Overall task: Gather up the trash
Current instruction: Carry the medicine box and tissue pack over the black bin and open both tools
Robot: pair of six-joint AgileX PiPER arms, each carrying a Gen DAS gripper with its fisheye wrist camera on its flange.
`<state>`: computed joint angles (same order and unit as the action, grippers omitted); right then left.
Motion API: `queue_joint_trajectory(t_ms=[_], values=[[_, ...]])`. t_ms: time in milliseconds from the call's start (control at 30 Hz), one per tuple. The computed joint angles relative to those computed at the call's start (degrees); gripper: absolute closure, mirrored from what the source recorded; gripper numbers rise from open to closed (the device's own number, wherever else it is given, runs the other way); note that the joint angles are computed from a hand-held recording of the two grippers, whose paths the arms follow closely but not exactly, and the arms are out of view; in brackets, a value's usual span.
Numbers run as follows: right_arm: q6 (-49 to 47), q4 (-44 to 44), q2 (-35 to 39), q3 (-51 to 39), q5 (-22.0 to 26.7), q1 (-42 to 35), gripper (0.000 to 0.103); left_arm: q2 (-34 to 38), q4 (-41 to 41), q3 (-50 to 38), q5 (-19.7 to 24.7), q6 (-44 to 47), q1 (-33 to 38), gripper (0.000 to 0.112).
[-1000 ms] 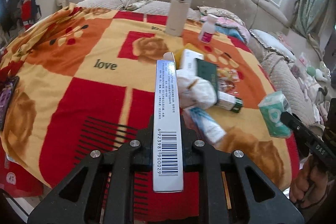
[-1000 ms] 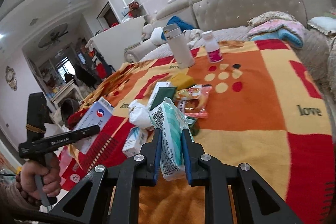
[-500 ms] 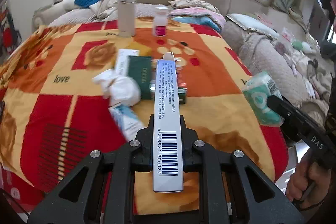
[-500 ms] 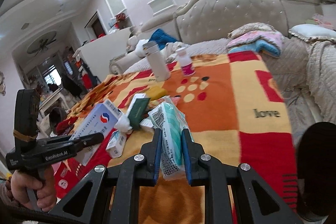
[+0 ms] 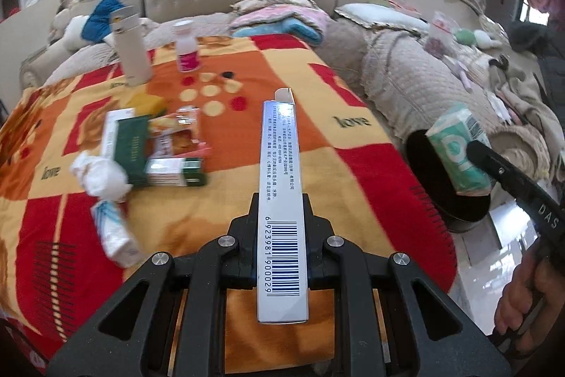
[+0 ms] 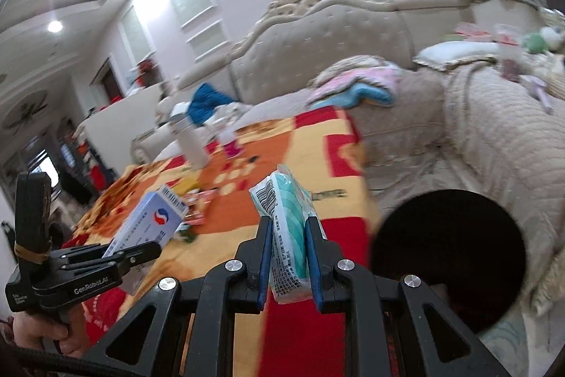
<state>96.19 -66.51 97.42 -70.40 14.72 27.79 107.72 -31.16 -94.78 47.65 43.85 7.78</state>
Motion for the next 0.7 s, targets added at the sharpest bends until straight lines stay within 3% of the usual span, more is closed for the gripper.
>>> queue_joint_trajectory(t_ms=[167,367,567,700], values=[[12.82,-8.46,-5.83,8.06,3.40,-2.25,0.086,0.00,0.29,1.19,-0.53,-0.33,-3.36,0.097],[16.05,-7.50,-9.25,12.12,9.74,-3.56,0.086,0.57,0.80,1.09,-1.59,-0.66,-6.76,0.097],[16.80,-4.35,-9.15,12.04,12.22,-6.46,0.086,5.93,-8.52,-7.57,8.45,7.93,-9.96,0.097],[12.24,0.69,-6.03,8.61,11.85,-7.98,0.086,11.79,-9.69,-17.04,14.82,6.26,-13.23,0.097]])
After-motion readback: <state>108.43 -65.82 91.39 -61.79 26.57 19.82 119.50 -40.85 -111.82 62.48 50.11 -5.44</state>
